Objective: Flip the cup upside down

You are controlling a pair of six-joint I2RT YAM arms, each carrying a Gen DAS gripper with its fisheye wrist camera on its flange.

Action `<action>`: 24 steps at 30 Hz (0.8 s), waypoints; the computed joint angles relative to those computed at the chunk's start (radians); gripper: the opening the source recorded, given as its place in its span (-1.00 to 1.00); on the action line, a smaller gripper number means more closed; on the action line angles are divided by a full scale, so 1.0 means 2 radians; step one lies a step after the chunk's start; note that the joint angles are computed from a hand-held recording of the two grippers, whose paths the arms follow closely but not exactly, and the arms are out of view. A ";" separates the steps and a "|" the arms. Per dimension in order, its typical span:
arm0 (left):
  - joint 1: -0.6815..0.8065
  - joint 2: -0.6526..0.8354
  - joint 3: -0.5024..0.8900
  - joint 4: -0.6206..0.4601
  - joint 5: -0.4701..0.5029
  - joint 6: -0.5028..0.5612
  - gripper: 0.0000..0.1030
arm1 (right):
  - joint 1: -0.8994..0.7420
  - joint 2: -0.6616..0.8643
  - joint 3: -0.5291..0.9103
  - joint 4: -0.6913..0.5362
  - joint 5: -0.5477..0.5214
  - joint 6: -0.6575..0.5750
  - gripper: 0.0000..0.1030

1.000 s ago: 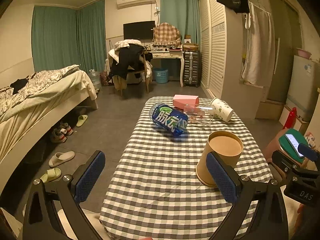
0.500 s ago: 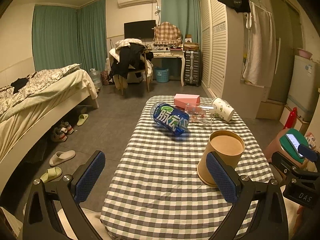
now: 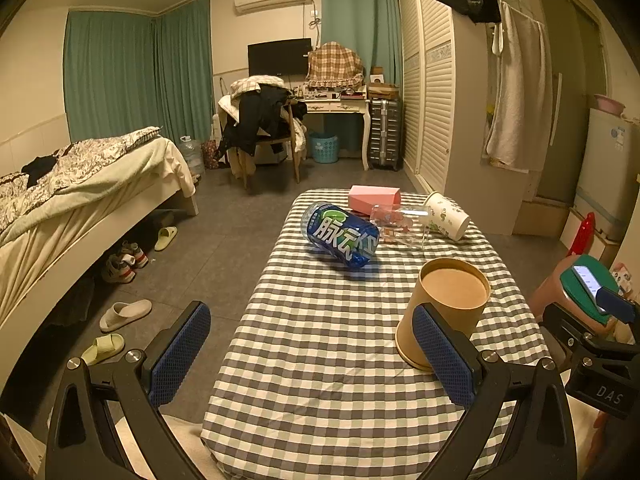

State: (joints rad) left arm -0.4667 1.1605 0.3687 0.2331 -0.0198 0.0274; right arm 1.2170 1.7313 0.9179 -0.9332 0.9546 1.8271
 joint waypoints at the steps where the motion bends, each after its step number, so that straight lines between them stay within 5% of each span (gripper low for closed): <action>1: 0.000 0.002 0.001 0.002 0.000 0.000 1.00 | 0.000 0.000 0.000 0.000 0.000 0.000 0.99; 24: 0.000 0.001 0.001 0.000 0.000 0.001 1.00 | -0.002 0.004 0.000 0.011 -0.001 -0.014 0.99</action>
